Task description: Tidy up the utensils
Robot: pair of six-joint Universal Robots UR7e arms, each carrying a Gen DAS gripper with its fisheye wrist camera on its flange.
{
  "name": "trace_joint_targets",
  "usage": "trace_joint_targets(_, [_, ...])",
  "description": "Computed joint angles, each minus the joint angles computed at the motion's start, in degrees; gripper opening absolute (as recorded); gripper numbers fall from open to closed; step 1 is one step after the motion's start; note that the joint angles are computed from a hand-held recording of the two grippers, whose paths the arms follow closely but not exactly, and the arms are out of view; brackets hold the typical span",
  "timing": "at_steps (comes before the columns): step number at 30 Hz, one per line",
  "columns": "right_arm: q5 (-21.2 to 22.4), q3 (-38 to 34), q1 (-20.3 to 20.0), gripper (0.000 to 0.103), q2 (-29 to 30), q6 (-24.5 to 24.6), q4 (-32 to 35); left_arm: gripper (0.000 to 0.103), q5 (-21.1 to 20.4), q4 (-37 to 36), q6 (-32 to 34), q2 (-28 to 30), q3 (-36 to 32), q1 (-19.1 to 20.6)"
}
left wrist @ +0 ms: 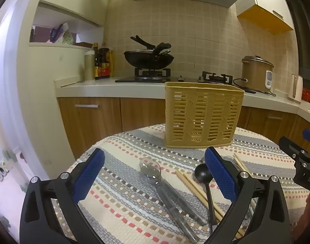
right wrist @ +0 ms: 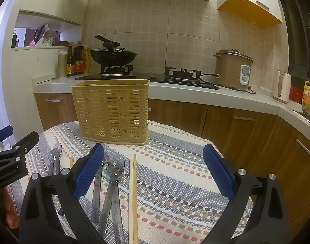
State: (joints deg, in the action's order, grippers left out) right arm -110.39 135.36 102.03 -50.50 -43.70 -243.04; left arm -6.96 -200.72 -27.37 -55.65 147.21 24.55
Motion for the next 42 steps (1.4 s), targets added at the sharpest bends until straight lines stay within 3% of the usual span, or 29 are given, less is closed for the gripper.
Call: trace_joint_targets(42, [-0.9,-0.1,0.0,0.093,-0.2,-0.5,1.1,0.096,-1.0,0.8,-0.7,-0.7,0.3,0.6])
